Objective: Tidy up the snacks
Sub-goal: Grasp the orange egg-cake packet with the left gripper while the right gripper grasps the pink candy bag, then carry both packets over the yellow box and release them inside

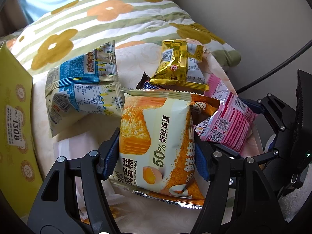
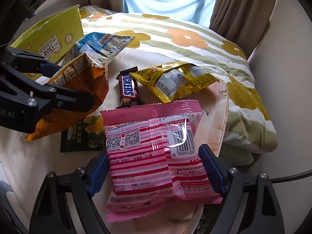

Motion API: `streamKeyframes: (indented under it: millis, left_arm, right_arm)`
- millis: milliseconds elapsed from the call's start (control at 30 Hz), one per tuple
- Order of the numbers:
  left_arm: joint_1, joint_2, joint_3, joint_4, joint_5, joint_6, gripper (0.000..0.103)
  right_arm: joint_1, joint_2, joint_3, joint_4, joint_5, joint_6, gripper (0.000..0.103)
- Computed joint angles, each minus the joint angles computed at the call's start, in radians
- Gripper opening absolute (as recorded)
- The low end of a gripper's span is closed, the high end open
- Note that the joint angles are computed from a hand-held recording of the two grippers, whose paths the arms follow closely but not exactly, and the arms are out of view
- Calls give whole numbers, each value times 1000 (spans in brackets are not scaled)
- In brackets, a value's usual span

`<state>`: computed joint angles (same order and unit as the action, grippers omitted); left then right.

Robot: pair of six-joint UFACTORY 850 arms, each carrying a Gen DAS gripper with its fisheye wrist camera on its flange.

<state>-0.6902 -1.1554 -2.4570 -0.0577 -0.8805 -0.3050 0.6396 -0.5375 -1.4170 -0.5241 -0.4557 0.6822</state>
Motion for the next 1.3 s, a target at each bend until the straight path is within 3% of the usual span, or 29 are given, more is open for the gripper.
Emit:
streamKeyframes:
  millis: [133,367,767,1067,1300]
  left_arm:
    - [-4,52,81,12,44,-22,63]
    - [-21,180,244,73,129,-89,63]
    - [-27,438,495,354,249,-386,63]
    - [56,580,629,478,265,-483,63]
    - [183,659,726,414,308,-378,63]
  right_arm:
    - [4,15,12,-2,-15,7,70]
    - [24,82,50,-24,-21,55,69]
    - [60,151,-14,-66,-4,87,69]
    - [79,34,-274,52,-20,-37,69]
    - [128,-210,-684,139,-145,-122,69]
